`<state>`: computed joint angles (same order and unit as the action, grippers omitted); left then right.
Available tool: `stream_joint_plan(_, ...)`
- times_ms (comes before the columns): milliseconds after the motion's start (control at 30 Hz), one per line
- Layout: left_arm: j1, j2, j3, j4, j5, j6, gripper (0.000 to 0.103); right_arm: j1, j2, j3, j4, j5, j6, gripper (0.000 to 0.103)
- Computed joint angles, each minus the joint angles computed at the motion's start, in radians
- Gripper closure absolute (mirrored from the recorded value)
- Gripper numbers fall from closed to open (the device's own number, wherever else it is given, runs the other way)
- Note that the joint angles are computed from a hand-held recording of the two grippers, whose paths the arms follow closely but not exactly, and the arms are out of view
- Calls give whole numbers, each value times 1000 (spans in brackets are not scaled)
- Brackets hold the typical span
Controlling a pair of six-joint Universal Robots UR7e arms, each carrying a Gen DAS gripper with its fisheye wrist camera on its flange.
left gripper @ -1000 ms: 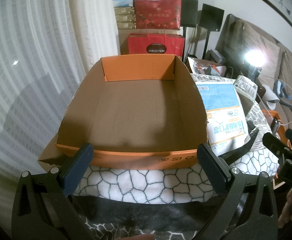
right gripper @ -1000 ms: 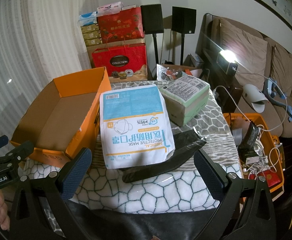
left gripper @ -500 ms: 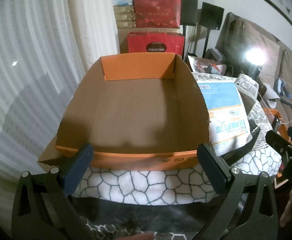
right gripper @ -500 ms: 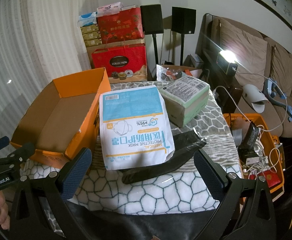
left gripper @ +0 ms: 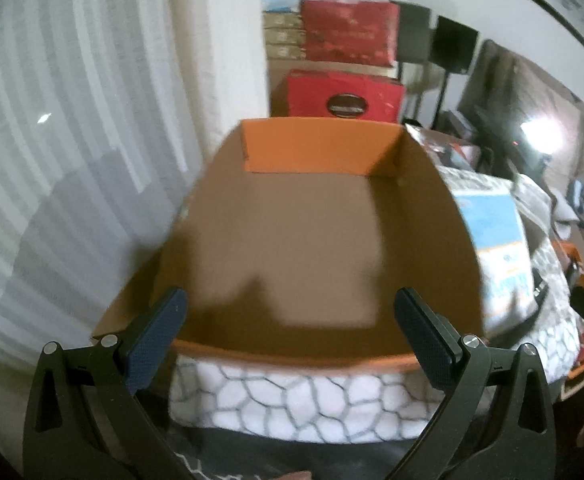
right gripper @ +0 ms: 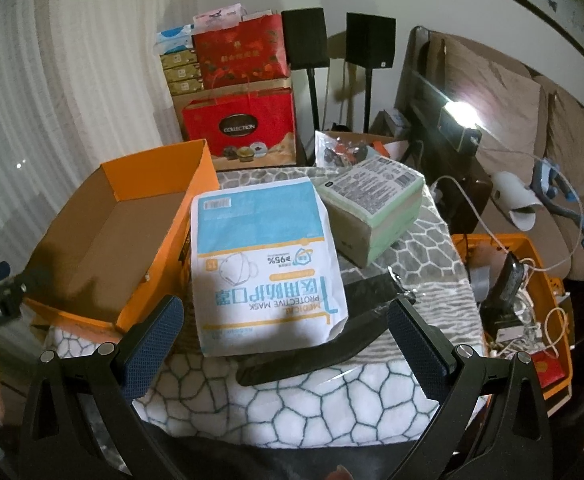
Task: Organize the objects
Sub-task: 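Grip the orange box wall with the left tool while the right tool grasps the mask bag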
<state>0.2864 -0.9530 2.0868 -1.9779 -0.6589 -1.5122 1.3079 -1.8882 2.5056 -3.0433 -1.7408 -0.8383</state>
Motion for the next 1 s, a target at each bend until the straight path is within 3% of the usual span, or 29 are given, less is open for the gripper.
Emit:
stream_joint_plan(167,48,-50,19,29,22,-7,0,-16,14,-27,42,20,11,0)
stream_joint_plan(300,98,-95,52,-26,25,52,2,-16,40,-50,44,14,14,0)
stream_joint_plan(500,185,-144,76,-50,5,114,21,-34,72,-91,69,26,14,3)
stream_joint_plan(600,219,-158,92,-89,-19,154,36,-44,90,-109,79,29,9,5)
stream_joint_plan(767,256,-157,103,-142,-54,225,58,-61,125,-148,123,32,-8,13)
stream_joint_plan(900,283,-147,106,-185,-84,283,68,-80,151,-179,169,46,-2,16)
stream_joint_plan(967,297,-146,115,-229,-107,311,82,-91,168,-193,187,53,-3,17)
stream_joint_plan(1000,304,-145,120,-252,-115,323,84,-95,175,-200,196,57,-5,18)
